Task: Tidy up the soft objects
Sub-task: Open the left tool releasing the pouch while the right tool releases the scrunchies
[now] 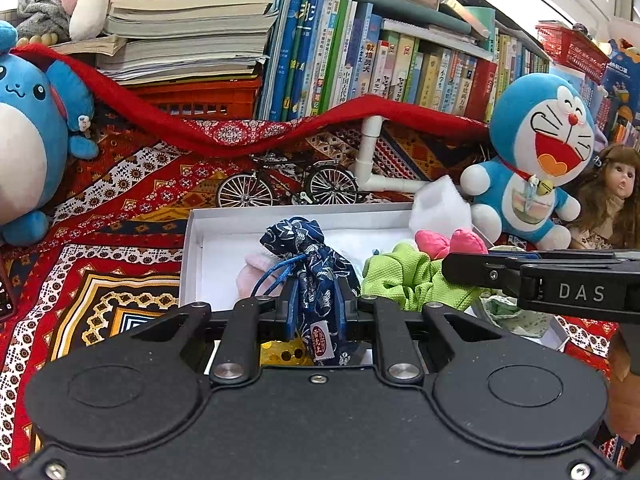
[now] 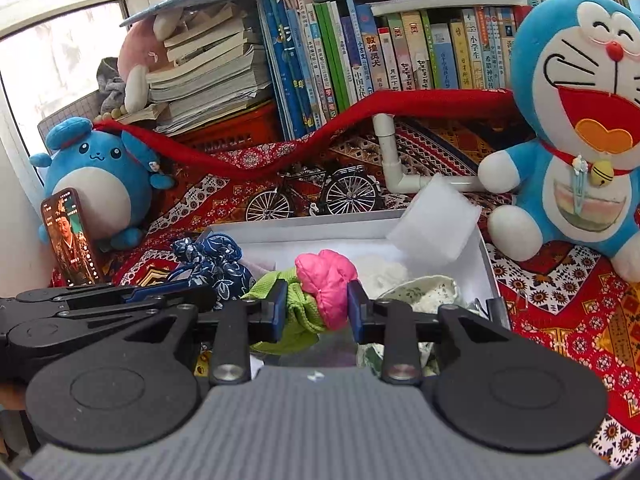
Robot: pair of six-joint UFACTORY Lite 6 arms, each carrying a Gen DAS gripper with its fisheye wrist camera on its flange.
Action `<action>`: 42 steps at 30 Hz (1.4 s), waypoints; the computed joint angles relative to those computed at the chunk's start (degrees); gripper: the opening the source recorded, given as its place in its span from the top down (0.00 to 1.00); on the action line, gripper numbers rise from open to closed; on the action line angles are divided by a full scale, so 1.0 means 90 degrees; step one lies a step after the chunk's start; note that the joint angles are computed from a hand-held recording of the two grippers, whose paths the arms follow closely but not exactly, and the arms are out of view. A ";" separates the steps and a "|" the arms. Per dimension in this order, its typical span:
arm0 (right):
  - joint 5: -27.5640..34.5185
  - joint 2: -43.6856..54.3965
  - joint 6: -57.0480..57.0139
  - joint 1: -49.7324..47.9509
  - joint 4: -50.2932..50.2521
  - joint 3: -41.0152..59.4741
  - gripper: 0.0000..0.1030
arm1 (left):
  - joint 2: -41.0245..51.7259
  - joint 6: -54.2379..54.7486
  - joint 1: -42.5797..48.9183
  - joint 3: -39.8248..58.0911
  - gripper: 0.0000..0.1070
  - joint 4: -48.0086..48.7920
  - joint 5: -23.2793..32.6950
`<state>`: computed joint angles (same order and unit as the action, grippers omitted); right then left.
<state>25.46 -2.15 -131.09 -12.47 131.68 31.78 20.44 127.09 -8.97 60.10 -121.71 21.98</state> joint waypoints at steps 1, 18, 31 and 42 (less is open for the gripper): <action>-0.0007 0.0018 -0.0056 0.0030 0.0058 0.0001 0.65 | 0.0033 0.0007 0.0004 0.0023 0.84 -0.0008 0.0005; 0.0000 0.0441 -0.0181 0.0185 0.0121 0.0011 0.65 | 0.0120 0.0548 -0.0018 -0.0012 0.83 -0.0472 0.0048; 0.0051 0.0268 0.0110 0.0099 -0.0105 -0.0091 0.60 | -0.0075 0.0745 -0.0056 -0.0201 0.79 -0.0726 0.0042; 0.0000 -0.0555 0.0332 -0.0010 -0.0403 -0.0430 0.50 | -0.0864 0.1036 0.0067 -0.0801 0.44 -0.1156 0.0311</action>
<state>25.46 -7.15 -128.10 -12.57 128.05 27.91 12.66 136.41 -8.37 52.90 -132.11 24.77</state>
